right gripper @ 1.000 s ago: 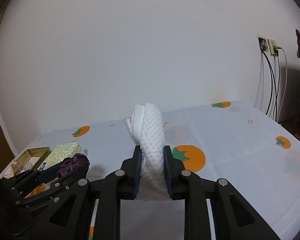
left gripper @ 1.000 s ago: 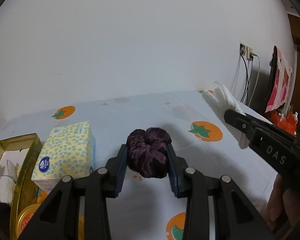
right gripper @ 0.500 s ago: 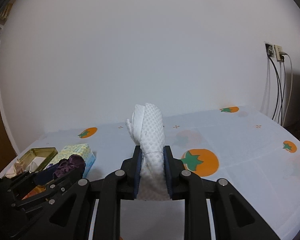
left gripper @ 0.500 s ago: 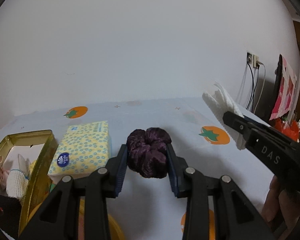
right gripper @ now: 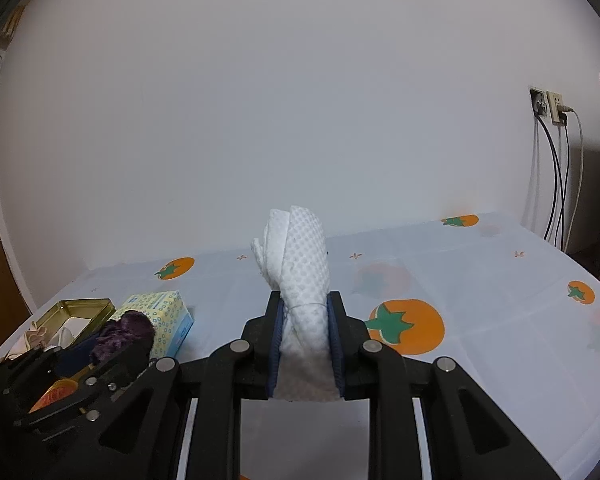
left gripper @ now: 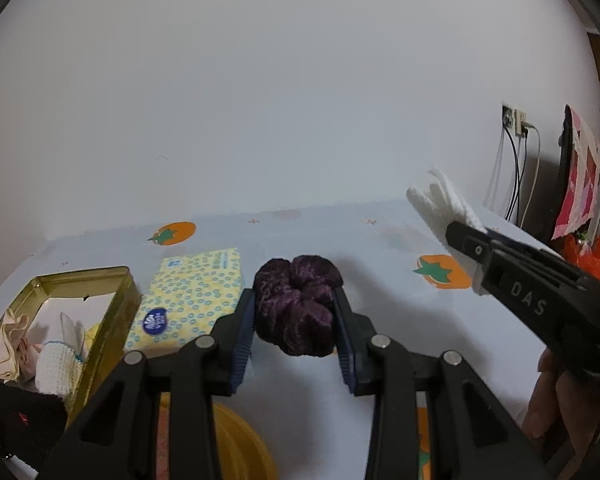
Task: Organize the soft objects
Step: 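Lift the scrunchie and white towel and carry both over the gold tray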
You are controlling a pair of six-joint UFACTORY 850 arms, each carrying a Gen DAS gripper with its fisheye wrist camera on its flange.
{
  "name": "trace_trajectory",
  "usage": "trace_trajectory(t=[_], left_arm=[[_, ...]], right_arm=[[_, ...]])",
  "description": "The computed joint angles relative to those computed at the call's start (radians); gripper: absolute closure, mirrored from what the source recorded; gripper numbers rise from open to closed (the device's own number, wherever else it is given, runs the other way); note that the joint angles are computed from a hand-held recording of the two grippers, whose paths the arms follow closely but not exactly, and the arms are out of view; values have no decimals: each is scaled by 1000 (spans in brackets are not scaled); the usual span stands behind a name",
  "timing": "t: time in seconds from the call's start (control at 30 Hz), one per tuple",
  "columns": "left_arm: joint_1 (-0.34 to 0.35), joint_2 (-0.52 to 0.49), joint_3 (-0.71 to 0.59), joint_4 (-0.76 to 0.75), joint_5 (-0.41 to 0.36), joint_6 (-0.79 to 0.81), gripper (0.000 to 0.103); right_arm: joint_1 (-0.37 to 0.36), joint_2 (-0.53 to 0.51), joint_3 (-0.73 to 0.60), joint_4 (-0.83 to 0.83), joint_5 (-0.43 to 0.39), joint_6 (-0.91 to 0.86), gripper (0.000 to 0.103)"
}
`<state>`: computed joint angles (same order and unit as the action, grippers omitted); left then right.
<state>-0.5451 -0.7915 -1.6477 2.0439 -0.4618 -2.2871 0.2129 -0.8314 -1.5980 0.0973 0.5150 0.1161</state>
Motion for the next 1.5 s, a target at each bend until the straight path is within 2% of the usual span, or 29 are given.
trace_trajectory(t=[0.47, 0.83, 1.03, 1.2, 1.5], left_arm=[[18, 50, 82, 45, -29, -75, 67], [22, 109, 184, 207, -76, -252, 67], [25, 123, 209, 243, -88, -279, 67], [33, 142, 241, 324, -96, -366, 67], [45, 165, 278, 390, -96, -446, 67]], right_arm=[[37, -16, -26, -7, 0, -44, 80], [71, -12, -10, 33, 45, -156, 80], [87, -10, 0, -11, 72, -147, 80], [90, -3, 17, -32, 97, -124, 80], [97, -11, 8, -63, 88, -123, 80]])
